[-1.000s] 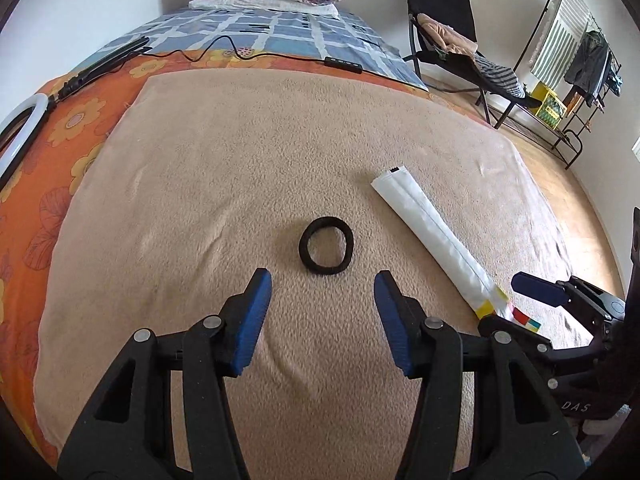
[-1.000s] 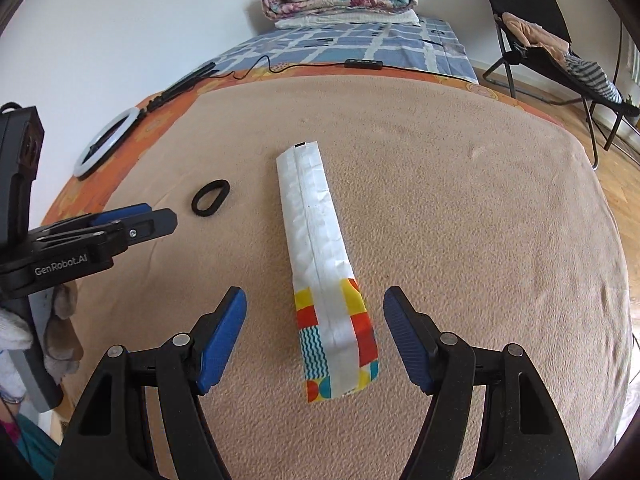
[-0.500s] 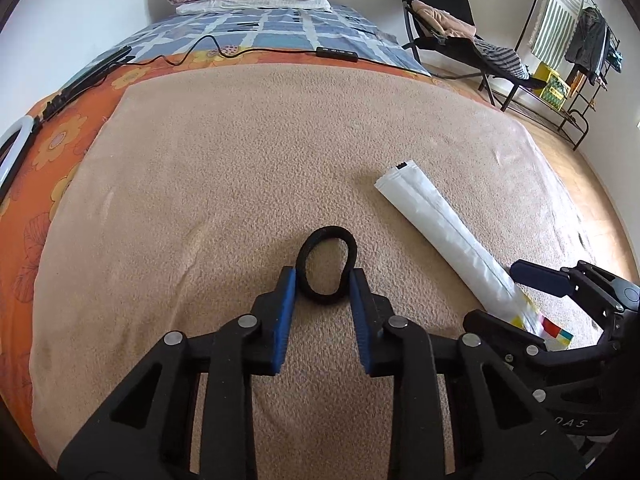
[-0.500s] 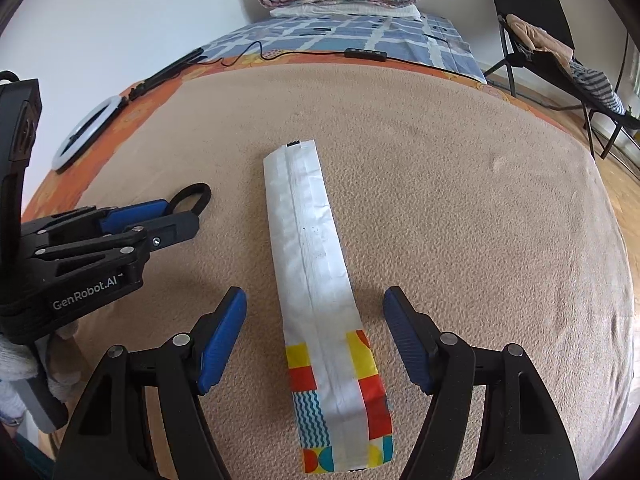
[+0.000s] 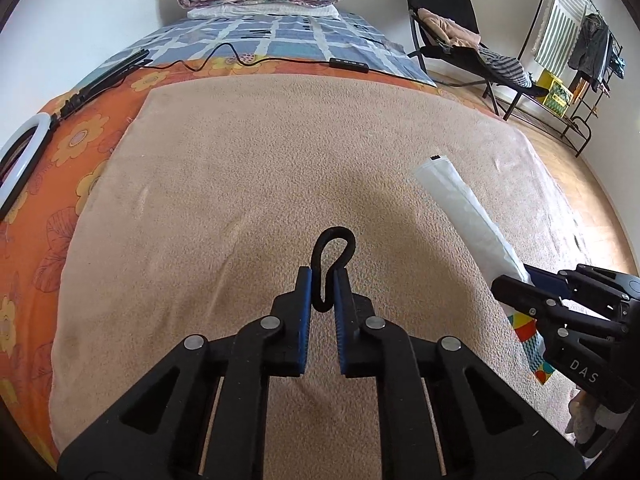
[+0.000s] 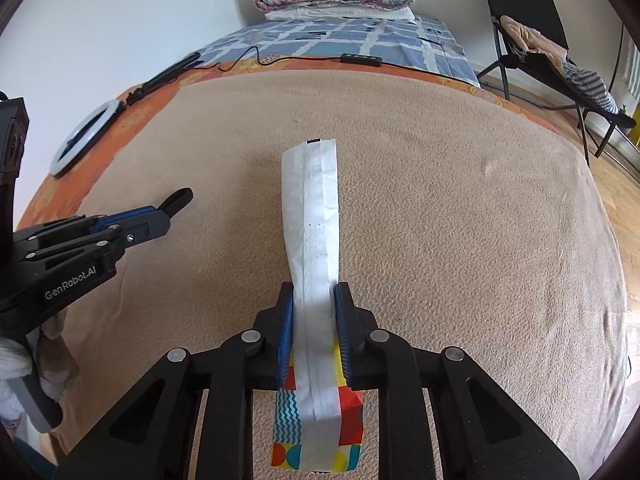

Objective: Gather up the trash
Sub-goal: 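Carry the hair tie and white strip with both tools over the blue basket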

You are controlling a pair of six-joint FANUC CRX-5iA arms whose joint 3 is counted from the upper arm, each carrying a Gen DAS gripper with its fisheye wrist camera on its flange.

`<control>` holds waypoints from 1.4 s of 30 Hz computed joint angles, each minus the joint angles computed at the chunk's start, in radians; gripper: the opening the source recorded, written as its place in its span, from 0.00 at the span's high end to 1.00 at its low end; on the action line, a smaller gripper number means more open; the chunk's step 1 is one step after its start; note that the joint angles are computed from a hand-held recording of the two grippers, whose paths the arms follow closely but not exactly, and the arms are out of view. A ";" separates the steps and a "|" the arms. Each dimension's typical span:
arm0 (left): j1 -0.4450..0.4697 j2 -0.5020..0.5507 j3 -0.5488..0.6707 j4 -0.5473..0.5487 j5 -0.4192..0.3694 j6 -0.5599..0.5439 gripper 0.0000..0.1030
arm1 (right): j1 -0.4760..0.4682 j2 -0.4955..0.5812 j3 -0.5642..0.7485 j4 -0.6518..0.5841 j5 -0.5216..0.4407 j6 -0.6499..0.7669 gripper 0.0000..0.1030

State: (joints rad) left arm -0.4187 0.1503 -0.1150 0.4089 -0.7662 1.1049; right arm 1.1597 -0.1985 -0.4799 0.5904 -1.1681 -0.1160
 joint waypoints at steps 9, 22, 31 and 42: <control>0.029 -0.100 -0.041 0.036 -0.025 -0.039 0.91 | 0.068 -0.012 0.052 0.049 -0.095 -0.016 0.83; 0.077 -0.321 -0.153 0.124 -0.092 -0.146 0.91 | 0.254 -0.034 0.129 0.147 -0.258 -0.097 0.83; 0.153 -0.493 -0.283 0.178 -0.194 -0.233 0.91 | 0.403 -0.041 0.136 0.171 -0.320 -0.194 0.83; 0.248 -0.659 -0.414 0.196 -0.312 -0.317 0.91 | 0.563 -0.020 0.147 0.145 -0.348 -0.282 0.83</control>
